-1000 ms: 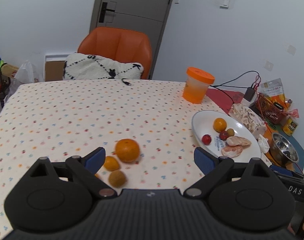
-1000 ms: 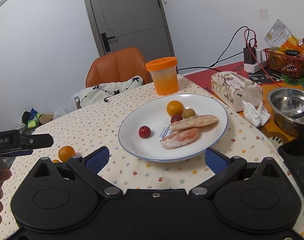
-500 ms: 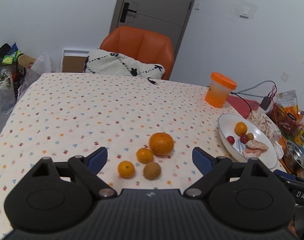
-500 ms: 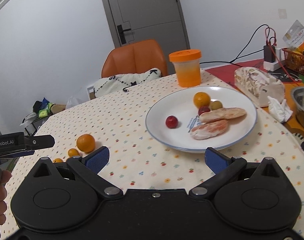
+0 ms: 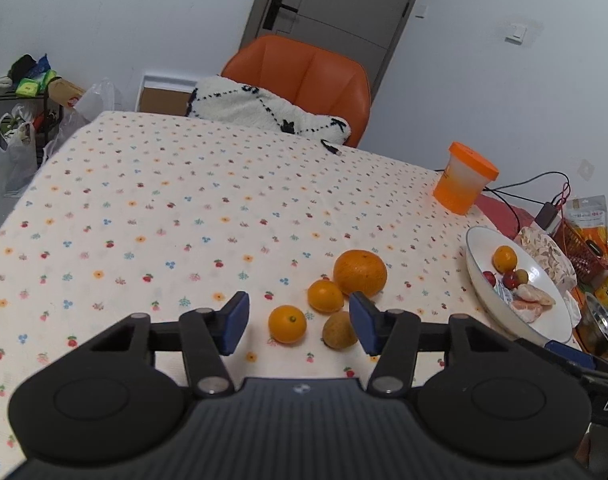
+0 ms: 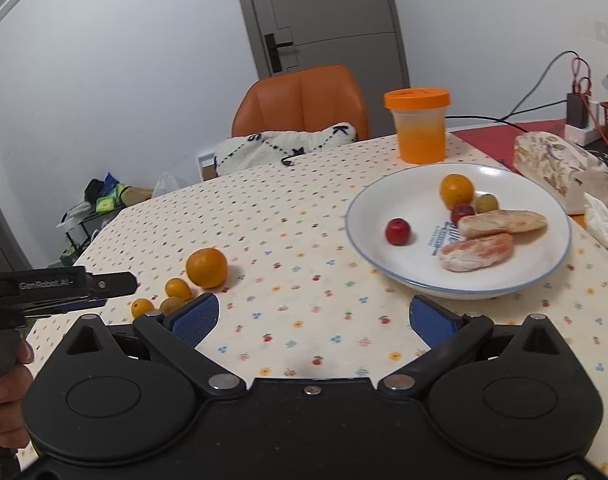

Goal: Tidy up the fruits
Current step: 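Grasp a small orange with the left tool while the right tool grasps the brown round fruit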

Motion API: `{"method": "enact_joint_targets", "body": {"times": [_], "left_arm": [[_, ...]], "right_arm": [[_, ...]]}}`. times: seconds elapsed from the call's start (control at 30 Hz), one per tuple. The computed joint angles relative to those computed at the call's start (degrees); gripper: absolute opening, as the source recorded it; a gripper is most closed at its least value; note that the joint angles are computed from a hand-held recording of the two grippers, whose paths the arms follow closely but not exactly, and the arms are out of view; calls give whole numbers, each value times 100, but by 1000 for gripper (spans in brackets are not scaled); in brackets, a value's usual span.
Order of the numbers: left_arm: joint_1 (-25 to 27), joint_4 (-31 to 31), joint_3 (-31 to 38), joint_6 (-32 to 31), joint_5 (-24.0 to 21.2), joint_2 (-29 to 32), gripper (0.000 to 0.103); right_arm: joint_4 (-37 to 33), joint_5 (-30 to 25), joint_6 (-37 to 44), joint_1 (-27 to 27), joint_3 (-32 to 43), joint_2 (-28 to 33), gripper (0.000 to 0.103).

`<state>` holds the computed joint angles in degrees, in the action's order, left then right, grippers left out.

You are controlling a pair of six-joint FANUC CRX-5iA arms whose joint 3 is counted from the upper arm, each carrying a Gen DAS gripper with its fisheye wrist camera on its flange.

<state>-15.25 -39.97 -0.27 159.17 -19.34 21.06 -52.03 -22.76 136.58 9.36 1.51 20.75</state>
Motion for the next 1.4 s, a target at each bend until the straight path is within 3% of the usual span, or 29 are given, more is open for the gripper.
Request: {"method": "enact_joint_targets", "body": {"times": [0.27,0.37,0.67,1.03,1.4], "left_arm": [[256,869,-78,-805,176,197,33],[236,745,-50,-750,149,222,22],[297,467,-270,-339,249,-53,22],[476,612,-527,-409,449,-189,22],[628,600,-715,-318,621,-313,22]], "right_arm": [[340,76,-322,184,55,97,103],[734,187,-696,335,58,167,103],[319,-56,-103,415,226,257,101],[267,-535,15,561,524,450,80],[462,-799,-190,799,857,714,70]]}}
